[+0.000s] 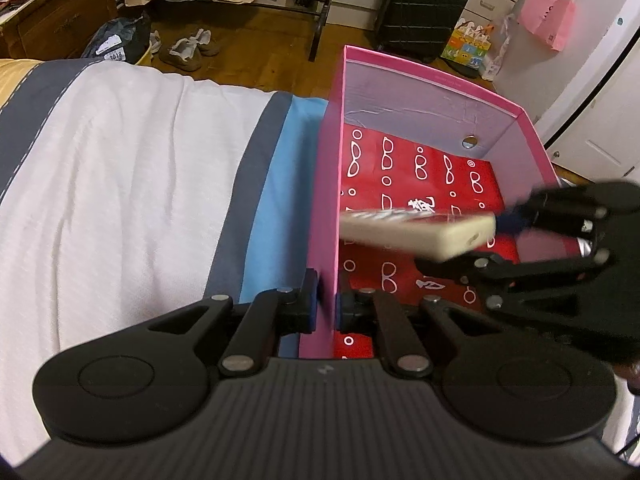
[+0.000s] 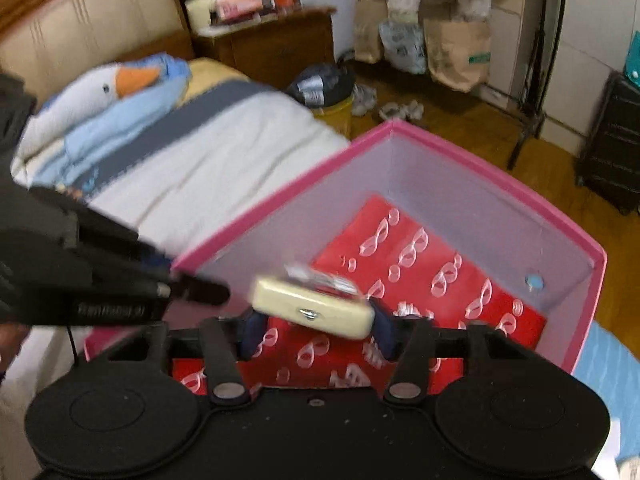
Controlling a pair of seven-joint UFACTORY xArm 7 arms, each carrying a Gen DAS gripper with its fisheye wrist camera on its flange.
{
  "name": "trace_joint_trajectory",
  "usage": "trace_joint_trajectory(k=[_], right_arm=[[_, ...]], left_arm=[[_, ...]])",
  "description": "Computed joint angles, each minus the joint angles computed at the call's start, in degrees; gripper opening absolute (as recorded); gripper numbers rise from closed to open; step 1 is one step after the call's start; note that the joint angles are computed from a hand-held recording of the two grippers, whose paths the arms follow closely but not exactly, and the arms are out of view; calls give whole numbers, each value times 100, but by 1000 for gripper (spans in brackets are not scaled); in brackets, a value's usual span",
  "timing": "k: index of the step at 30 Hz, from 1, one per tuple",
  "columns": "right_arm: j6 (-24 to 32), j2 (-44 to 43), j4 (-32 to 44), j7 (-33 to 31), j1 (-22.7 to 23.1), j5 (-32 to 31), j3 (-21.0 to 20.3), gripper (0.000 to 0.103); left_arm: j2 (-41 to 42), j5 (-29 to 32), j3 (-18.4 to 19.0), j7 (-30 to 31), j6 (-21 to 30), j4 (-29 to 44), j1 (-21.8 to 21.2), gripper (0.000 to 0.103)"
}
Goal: Organize rigid objects
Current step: 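Carry the cream remote into the pink box and open the right tool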
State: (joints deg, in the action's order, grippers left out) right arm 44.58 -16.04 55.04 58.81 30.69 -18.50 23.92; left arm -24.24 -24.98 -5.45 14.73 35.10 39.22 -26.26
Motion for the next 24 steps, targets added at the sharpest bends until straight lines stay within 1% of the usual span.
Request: trace_joint_trajectory(k=[1,3,5,7,10,12,14,16,17,19,20,22,24], right_arm=[[108,74,58,31,35,211,-29,27],[76,83,19,63,121,586,-117,25],[-174,-1,-147,164,158,779,-152,24],[-416,-131,-316,134,220,1174,-278,24],[-640,-226,-528,179,185,1565,-380,28],[-661,-187,-584,233,193,1827,-405,33],[-789,-54,-642,210,234,2220,-514,33],[-1061,122,-715,384,228,2540,-549,33],[-1282,172,-781,354,258,2668,-573,33],[-1613,334,-785,-118,497,3132,-790,28],[-1544,381,-720,-82,398,3091,-695,28],[-1454,367,-656,96,288,2678,-548,28],[-1377,173,-710,291,220,2343,-442,28]], left_arm=[[-10,11,-13,-14,-15,-11,3,7],[-39,-10,-1,0,-55,-56,-13,7],[-28,-59,51,71,-65,-72,-39,7],[-24,-186,129,145,-64,-91,-66,8],[-29,-263,144,213,-69,-112,-56,8],[-51,-271,109,201,-125,-143,-46,8],[-55,-263,94,194,-148,-150,-46,8],[-44,-223,69,174,-161,-148,-36,7],[-47,-196,59,165,-160,-154,-31,7],[-61,-192,69,186,-149,-145,-48,7],[-45,-128,43,160,-129,-122,-27,7],[-17,-90,58,219,-66,-66,-42,7],[-46,-60,83,336,-19,-68,-48,7]])
